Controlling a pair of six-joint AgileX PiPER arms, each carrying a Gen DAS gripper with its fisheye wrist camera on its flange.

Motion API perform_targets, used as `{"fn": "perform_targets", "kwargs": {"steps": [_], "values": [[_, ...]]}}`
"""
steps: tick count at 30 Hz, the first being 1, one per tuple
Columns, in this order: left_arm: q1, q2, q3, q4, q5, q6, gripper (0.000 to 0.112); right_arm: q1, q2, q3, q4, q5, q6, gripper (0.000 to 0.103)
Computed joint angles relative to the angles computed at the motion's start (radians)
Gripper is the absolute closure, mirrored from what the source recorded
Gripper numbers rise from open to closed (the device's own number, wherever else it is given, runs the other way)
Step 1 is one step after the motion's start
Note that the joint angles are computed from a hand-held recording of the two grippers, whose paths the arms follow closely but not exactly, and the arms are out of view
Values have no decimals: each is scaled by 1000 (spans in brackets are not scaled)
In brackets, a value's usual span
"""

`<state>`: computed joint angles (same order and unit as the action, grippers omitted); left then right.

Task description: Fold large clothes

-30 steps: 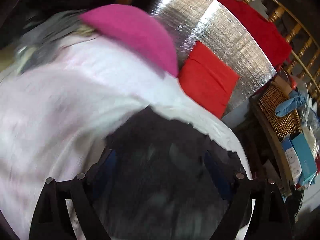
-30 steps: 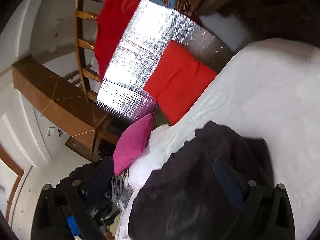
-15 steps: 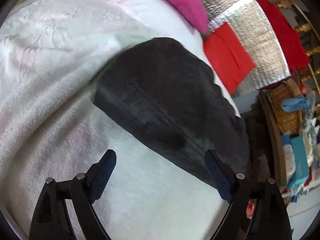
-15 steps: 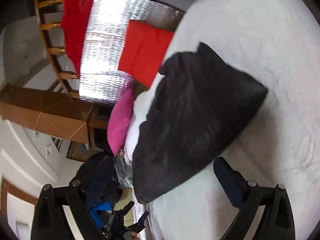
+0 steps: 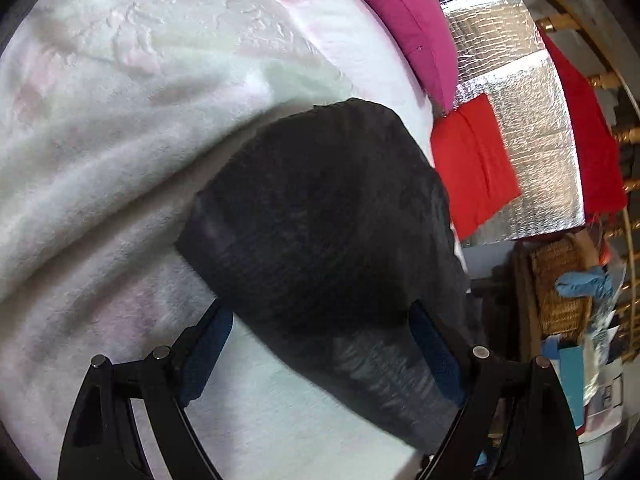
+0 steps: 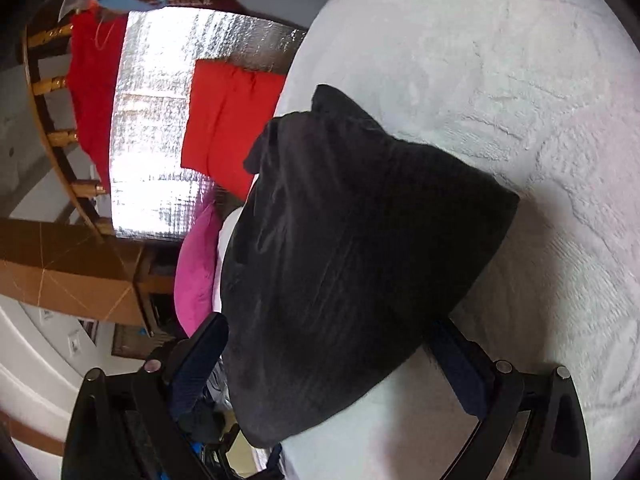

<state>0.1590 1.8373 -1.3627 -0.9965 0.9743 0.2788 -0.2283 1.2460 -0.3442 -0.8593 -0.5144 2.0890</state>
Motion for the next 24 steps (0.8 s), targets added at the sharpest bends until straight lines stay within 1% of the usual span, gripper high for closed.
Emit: {"fn": "perform_targets", "kwargs": {"steps": [3, 6, 9, 12, 13, 14, 15, 16, 18, 19, 20, 21, 22, 24], "values": [[-11, 25, -11, -30, -22, -5, 22, -17, 31, -27, -3, -11, -31, 2], [-9, 37, -4, -75, -39, -2, 22, -18, 79, -50, 84, -33, -115, 2], [2, 48, -12, -98, -28, 2, 22, 19, 114, -83, 226, -8, -235, 2], [9, 67, -27, -127, -18, 5, 23, 50, 134, -117, 317, 40, -331, 2], [14, 68, -24, -137, -16, 10, 24, 67, 138, -127, 364, 58, -374, 2], [14, 71, -27, -137, -19, 6, 27, 79, 140, -135, 404, 73, -414, 3], [12, 71, -27, -130, -26, -1, 34, 90, 140, -143, 446, 94, -456, 8], [11, 72, -27, -129, -34, 0, 38, 100, 139, -150, 474, 119, -485, 13], [8, 76, -28, -130, -47, 8, 49, 110, 137, -169, 487, 189, -517, 40], [6, 76, -29, -127, -50, 16, 52, 102, 140, -173, 443, 198, -482, 44], [2, 74, -31, -117, -53, 23, 58, 91, 143, -173, 398, 193, -440, 47], [1, 73, -33, -111, -55, 27, 64, 89, 138, -167, 393, 191, -436, 51], [-3, 67, -32, -105, -62, 32, 66, 94, 129, -171, 394, 206, -443, 53], [-12, 50, -25, -93, -79, 30, 72, 125, 98, -187, 464, 269, -539, 60]]}}
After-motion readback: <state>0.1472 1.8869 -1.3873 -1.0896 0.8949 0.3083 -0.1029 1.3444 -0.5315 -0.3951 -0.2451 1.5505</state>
